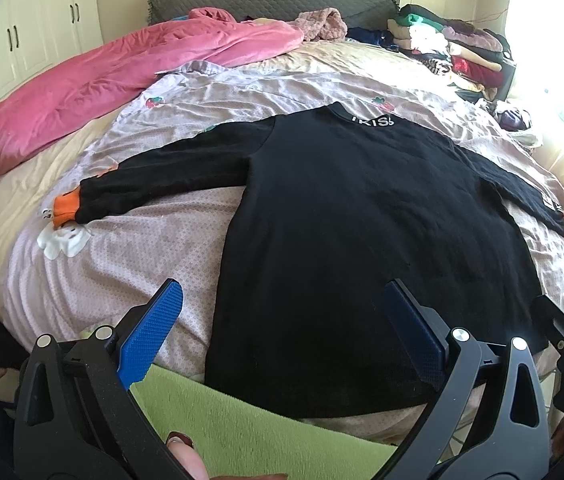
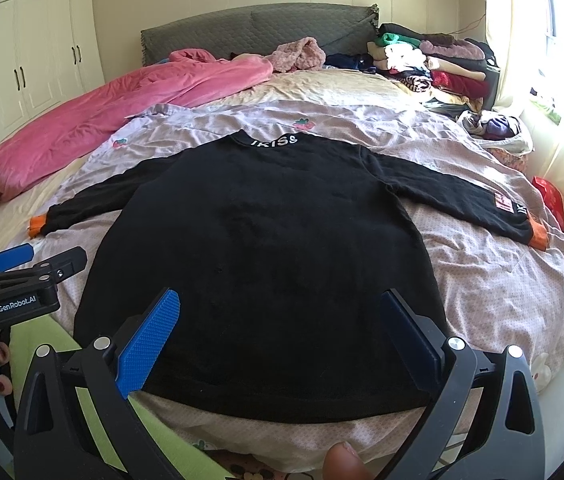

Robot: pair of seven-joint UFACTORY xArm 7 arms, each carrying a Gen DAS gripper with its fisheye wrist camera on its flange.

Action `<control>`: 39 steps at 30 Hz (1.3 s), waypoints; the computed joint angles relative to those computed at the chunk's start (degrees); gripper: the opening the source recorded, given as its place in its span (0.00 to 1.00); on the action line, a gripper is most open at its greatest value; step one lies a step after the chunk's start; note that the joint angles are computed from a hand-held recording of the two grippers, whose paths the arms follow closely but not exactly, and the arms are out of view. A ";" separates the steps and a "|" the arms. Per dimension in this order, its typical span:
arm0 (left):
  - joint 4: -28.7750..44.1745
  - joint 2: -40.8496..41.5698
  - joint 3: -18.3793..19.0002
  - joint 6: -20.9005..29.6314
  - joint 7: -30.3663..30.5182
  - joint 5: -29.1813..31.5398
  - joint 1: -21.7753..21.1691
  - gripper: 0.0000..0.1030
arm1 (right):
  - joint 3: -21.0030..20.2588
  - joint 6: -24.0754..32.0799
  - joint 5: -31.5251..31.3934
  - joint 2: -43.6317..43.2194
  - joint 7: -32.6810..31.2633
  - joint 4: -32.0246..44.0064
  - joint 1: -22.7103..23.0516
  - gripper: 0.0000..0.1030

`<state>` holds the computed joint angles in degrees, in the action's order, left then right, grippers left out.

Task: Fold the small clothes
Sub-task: 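Move the right gripper toward the orange cuff of the nearest sleeve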

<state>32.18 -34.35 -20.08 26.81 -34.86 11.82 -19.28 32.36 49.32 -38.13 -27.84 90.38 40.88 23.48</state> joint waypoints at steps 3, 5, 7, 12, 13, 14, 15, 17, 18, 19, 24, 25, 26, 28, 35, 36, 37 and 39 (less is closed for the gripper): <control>0.42 0.53 0.25 -0.70 0.07 -0.08 0.03 0.91 | -0.41 0.28 -0.29 -0.22 -0.29 0.05 -0.33 0.96; 1.20 1.43 0.39 -1.11 0.23 -0.12 0.18 0.91 | -0.76 0.47 -0.39 -0.47 -0.49 0.01 -0.64 0.96; 2.07 2.62 0.51 -1.91 0.35 0.13 0.68 0.91 | -1.25 0.26 -0.54 -0.93 -0.79 -0.23 -1.03 0.96; 4.28 5.45 0.79 -2.83 0.59 0.73 1.68 0.91 | -2.59 -0.77 -1.25 -1.54 -1.93 -0.64 -2.65 0.96; 5.65 6.84 0.78 -2.68 0.96 1.13 2.00 0.91 | -2.77 -1.04 -1.31 -1.71 -2.14 -0.77 -3.00 0.96; 6.34 7.46 0.72 -2.49 1.07 1.39 2.06 0.91 | -3.09 -1.27 -1.50 -1.94 -2.48 -0.89 -3.50 0.96; 7.36 8.38 0.84 -2.16 1.54 1.61 2.00 0.91 | -3.26 -1.52 -1.59 -2.22 -2.71 -1.06 -3.89 0.96; 9.35 10.51 1.88 -2.03 3.11 1.07 1.23 0.91 | -4.05 -1.89 -1.66 -2.84 -3.30 -1.39 -5.04 0.96; 9.94 11.21 2.20 -2.16 3.36 0.80 1.05 0.91 | -4.65 -2.58 -1.72 -3.35 -3.71 -1.81 -5.56 0.96; 10.77 12.31 2.87 -2.51 4.06 0.15 0.64 0.91 | -4.83 -2.65 -1.66 -3.71 -4.01 -2.00 -6.15 0.96; 14.71 16.84 2.93 -3.00 3.36 1.90 1.99 0.91 | -6.48 -4.51 -1.54 -5.57 -5.62 -3.45 -9.15 0.96; 15.23 17.36 3.16 -2.95 3.33 2.14 2.01 0.91 | -6.98 -4.99 -1.20 -5.97 -5.97 -3.86 -9.79 0.96; 16.26 18.30 3.35 -2.67 3.45 2.37 2.01 0.91 | -7.14 -5.24 -0.93 -6.26 -6.39 -4.11 -10.36 0.96; 17.93 19.79 3.40 -2.55 3.03 3.52 2.19 0.91 | -7.62 -5.54 -0.60 -6.70 -7.45 -4.47 -11.77 0.96; 25.69 25.45 3.48 -0.92 0.35 9.49 1.80 0.91 | -9.77 -8.89 0.65 -9.08 -10.51 -6.18 -16.21 0.96; 27.59 26.93 3.67 -0.78 0.49 10.16 1.43 0.91 | -10.25 -9.40 0.79 -9.58 -10.95 -6.46 -17.06 0.96; 28.74 27.82 3.97 -0.51 0.64 10.61 0.94 0.91 | -10.71 -10.08 0.97 -9.97 -11.46 -6.72 -17.84 0.96; 31.73 30.09 4.60 0.60 0.80 11.33 -0.12 0.91 | -11.89 -11.15 1.77 -11.23 -12.84 -7.46 -19.19 0.96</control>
<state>63.92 -4.26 -15.48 27.41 -34.06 23.15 -19.41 20.47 38.17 -36.36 -39.07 77.54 33.42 4.29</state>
